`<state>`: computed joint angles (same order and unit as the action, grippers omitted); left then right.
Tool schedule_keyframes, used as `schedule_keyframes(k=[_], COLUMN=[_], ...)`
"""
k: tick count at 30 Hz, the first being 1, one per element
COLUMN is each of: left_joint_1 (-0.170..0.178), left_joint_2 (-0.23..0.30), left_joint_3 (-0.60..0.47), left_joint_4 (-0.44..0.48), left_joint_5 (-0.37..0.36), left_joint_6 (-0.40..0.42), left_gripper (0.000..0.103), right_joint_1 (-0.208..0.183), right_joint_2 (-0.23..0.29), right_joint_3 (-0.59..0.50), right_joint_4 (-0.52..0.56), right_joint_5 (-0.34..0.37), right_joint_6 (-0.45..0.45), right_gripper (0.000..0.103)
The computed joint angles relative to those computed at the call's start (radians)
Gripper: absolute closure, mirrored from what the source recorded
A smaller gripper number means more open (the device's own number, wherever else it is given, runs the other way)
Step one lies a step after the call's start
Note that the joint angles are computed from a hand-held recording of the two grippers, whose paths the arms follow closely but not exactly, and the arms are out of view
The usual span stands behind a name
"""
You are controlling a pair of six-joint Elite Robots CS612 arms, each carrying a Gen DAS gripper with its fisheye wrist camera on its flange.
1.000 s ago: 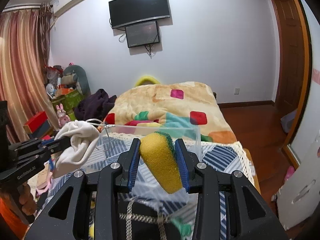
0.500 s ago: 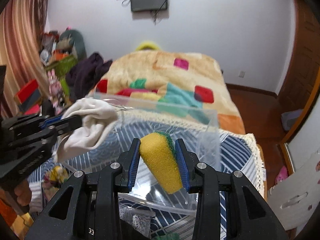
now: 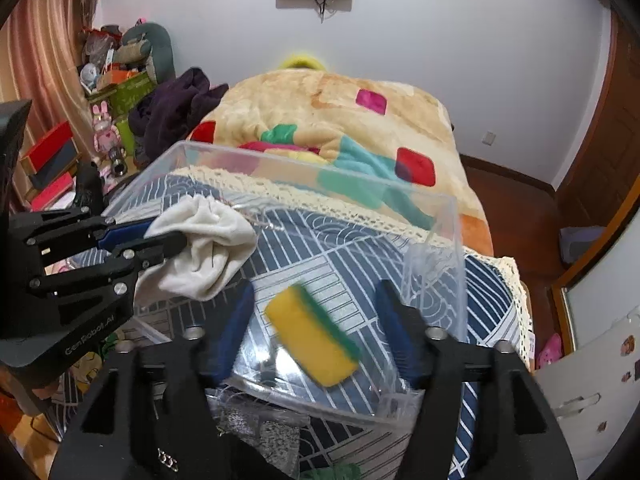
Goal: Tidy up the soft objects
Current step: 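Drop the sponge into the clear box with the right tool while the left tool drops the sock in, then grasp the black knit hat with the right tool while the left tool grasps the floral scrunchie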
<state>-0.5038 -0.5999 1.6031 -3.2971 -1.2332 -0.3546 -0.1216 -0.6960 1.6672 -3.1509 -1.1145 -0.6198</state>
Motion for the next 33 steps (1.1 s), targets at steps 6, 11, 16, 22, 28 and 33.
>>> schedule_keyframes(k=[6,11,16,22,28,33], left_joint_1=[-0.014,-0.033,-0.053,-0.067,-0.062,-0.059], left_joint_2=[-0.033,-0.063,-0.078,-0.078,-0.058,-0.039], left_joint_3=[0.067,0.134,0.19,0.23,0.246,0.246], left_joint_4=[-0.098,-0.21,-0.254,-0.221,-0.192,-0.164], left_joint_5=[0.018,0.062,0.101,0.097,0.03,0.028], left_joint_6=[0.007,0.028,0.04,0.017,-0.049,-0.122], left_gripper=[0.048,0.032,0.022,0.018,0.018,0.018], right_joint_1=[-0.021,-0.037,-0.051,-0.064,-0.061,-0.061], right_joint_2=[-0.016,-0.027,-0.035,-0.033,-0.028,-0.019], right_joint_3=[0.031,0.07,0.117,0.161,0.181,0.197], right_joint_4=[-0.084,-0.209,-0.317,-0.377,-0.306,-0.276], right_joint_5=[0.061,0.097,0.125,0.14,0.149,0.149], right_joint_6=[0.056,0.095,0.116,0.118,0.085,0.048], right_gripper=[0.028,0.021,0.02,0.012,0.01,0.01])
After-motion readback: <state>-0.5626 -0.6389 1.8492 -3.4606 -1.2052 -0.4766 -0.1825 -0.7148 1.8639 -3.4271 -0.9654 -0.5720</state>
